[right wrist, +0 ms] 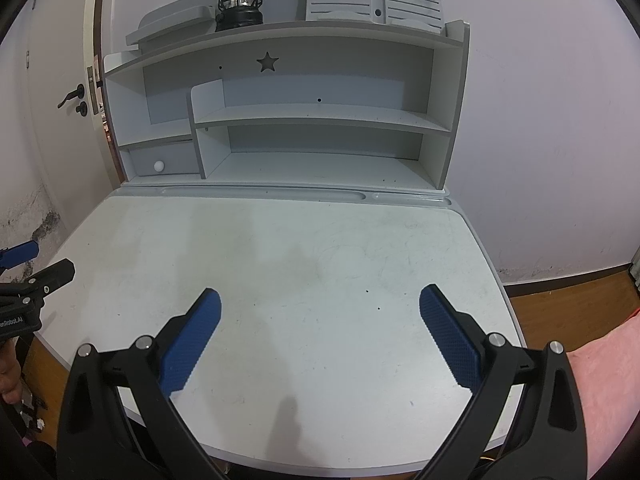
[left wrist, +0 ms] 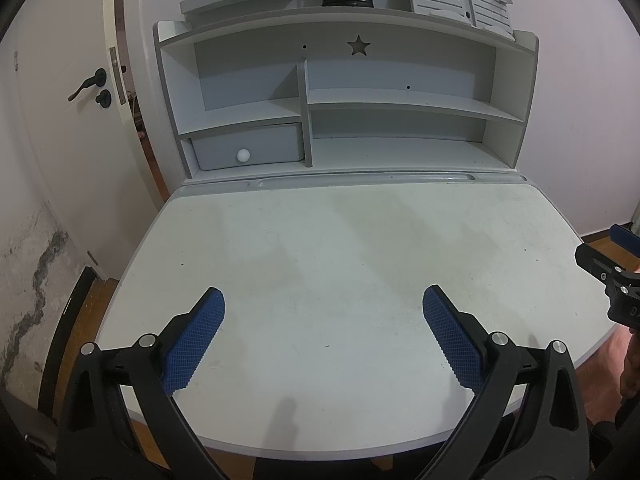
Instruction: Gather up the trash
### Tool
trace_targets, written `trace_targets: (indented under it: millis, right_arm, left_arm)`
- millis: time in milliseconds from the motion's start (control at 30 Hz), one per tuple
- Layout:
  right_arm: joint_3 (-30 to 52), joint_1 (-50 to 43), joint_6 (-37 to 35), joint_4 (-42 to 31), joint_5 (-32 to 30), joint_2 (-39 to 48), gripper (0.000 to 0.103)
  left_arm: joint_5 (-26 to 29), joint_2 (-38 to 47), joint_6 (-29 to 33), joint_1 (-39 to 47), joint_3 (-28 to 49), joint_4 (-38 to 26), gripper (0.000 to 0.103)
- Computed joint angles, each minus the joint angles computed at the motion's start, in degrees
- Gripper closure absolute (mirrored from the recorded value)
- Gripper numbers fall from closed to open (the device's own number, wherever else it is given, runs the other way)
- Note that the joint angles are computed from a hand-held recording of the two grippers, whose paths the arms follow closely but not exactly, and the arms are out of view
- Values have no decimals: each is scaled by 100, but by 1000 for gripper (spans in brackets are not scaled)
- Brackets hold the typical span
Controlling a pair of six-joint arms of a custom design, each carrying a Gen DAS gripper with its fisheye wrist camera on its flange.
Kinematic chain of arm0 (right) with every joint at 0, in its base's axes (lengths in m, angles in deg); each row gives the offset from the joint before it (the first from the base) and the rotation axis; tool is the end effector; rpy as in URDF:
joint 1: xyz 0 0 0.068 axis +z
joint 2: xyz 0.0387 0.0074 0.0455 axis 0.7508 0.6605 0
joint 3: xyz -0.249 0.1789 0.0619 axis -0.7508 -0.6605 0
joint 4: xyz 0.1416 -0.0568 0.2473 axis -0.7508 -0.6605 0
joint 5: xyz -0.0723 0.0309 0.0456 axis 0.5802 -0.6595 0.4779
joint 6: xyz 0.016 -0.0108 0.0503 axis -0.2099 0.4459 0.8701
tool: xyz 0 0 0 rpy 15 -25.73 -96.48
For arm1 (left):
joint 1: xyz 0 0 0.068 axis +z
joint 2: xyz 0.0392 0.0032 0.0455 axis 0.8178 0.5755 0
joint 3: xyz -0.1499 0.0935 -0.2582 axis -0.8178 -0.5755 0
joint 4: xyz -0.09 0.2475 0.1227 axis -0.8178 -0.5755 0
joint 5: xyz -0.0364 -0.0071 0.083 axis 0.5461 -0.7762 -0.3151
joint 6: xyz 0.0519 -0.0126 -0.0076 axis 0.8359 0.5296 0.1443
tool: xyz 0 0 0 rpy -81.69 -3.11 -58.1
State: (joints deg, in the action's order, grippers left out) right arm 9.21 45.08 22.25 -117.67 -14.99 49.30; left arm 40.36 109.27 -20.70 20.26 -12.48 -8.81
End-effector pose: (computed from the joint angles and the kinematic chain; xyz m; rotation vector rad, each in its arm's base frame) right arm 0.2188 0.0003 0.4145 -0.5233 2.1382 0.2200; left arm 0.1122 -0.0490 0.4175 -0.3906 2.2561 0.2702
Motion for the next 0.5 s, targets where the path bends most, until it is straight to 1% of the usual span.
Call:
trace_targets:
  millis: [333,500]
  right_arm:
    - [17,-38,-34,-20,-43,15,7]
    - [8,-22,-28,-7,-24,13,7]
  left_arm:
    - [-81,29,-207,-129,38,-170,7]
    - [-27,28,-194,-75,19,-153,7]
